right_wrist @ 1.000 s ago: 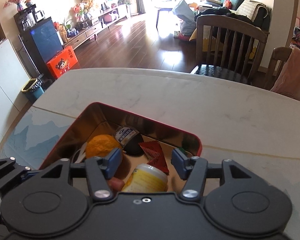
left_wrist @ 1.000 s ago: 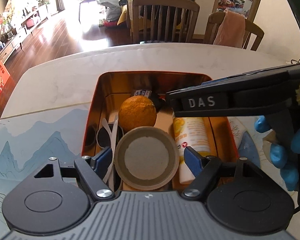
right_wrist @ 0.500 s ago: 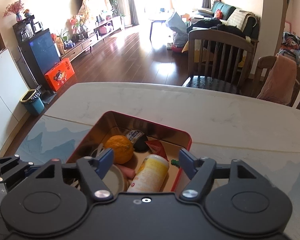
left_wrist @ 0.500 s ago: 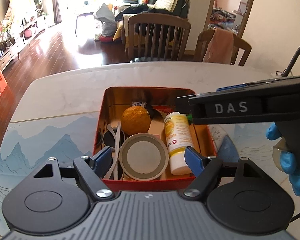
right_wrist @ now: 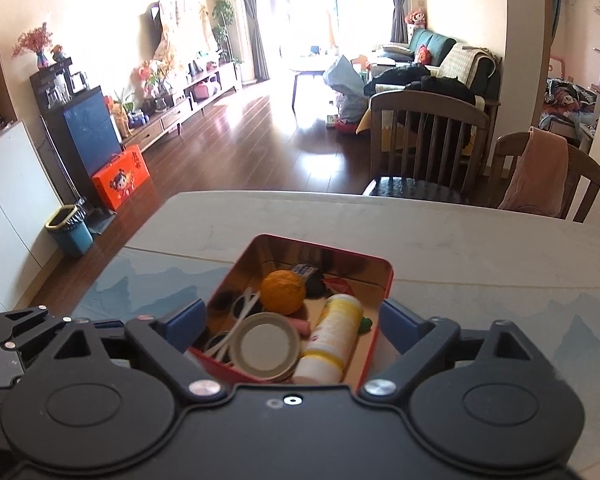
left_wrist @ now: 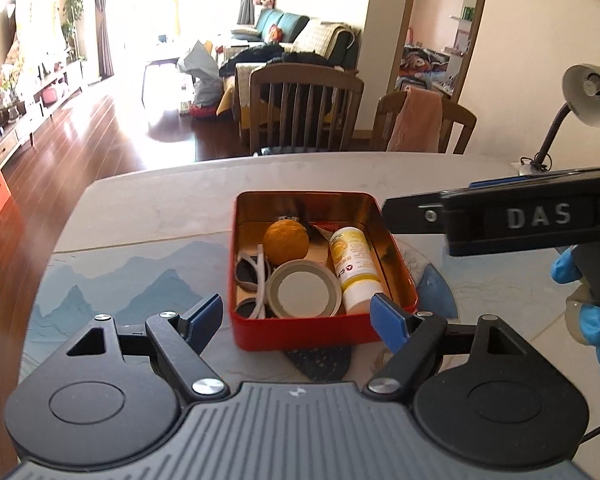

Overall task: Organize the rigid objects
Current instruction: 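Move the left gripper to the nail clipper while the right gripper approaches the purple-blue toy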

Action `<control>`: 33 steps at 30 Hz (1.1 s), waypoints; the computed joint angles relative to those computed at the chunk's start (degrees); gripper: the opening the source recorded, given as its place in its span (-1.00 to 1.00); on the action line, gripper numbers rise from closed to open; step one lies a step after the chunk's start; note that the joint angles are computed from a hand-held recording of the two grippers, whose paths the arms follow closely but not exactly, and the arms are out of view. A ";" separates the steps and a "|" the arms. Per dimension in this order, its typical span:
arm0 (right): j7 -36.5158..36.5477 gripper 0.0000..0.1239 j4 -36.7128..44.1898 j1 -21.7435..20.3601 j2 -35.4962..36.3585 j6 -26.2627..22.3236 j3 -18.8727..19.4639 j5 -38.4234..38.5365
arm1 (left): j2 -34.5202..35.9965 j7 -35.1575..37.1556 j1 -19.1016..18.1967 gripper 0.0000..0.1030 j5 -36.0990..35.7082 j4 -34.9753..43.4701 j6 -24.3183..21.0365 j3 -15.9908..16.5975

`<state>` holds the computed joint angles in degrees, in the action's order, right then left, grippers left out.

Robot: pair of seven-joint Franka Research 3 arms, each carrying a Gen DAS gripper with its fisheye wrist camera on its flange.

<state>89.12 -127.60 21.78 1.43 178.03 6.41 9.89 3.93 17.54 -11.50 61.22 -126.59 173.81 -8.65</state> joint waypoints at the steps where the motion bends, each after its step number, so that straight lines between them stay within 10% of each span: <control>1: 1.05 0.60 -1.03 0.25 -0.79 0.63 0.03 -0.92 | -1.00 -1.19 0.05 0.60 1.34 -0.96 0.46 0.29; 7: 18.59 0.66 -7.02 -4.64 -5.01 4.14 4.18 -18.74 | -6.26 -8.66 2.96 0.61 10.39 -6.04 2.99 -0.89; 13: 21.89 0.66 -13.84 -13.54 -9.83 7.67 14.38 -20.14 | -11.15 -18.15 6.54 0.62 20.71 -10.72 4.85 -3.24; 33: 15.74 0.66 -22.08 -42.04 -13.58 12.09 47.86 -4.85 | -11.31 -30.95 4.51 0.62 29.79 -16.33 6.61 -0.83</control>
<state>104.85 -149.68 -20.27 -12.15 190.12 54.27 5.05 -7.37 -13.40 -6.99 91.00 -142.93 180.43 -9.48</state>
